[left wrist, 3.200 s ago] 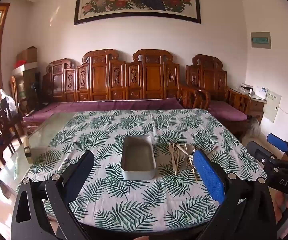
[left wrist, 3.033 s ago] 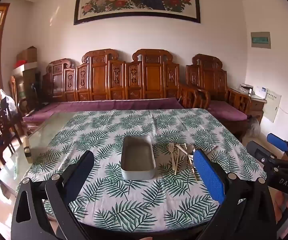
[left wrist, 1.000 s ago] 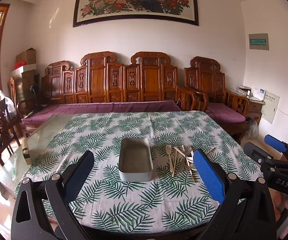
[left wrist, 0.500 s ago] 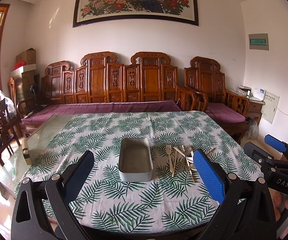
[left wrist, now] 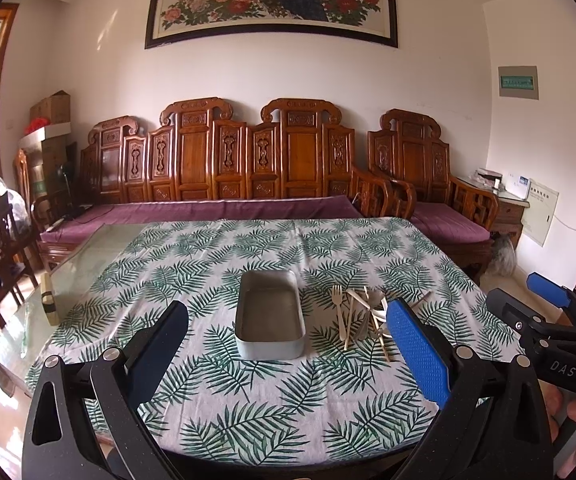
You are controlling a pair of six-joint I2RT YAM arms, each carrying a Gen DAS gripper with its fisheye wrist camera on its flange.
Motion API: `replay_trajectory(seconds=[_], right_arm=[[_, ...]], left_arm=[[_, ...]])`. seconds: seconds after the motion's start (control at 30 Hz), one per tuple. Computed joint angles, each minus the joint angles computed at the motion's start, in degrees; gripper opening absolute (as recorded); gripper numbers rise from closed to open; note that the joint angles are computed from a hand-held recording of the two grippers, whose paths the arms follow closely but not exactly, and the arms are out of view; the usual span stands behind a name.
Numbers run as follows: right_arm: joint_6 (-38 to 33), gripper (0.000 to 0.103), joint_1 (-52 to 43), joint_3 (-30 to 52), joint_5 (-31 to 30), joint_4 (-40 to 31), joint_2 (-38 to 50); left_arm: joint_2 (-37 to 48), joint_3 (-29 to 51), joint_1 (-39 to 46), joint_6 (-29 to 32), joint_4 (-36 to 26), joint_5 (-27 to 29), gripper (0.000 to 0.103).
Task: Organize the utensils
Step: 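Reach the right tool into the utensil pile and grasp a wooden chopstick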
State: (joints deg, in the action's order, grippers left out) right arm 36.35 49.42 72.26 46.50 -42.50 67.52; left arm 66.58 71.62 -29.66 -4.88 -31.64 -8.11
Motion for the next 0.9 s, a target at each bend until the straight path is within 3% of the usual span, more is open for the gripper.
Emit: replay_trajectory(seconds=[0.73,0.9], right_arm=[[-10.1,0.1,-18.6,-11.4,-15.3,12.7,2.9],[-13.4,0.092,-24.3,-12.6,-20.0,15.7,6.0]], left_arm=[[15.9,2.8,3.0,2.4,6.2,10.6,0.096],[19.8,4.2,2.6,3.4,8.0,11.6,0.096]])
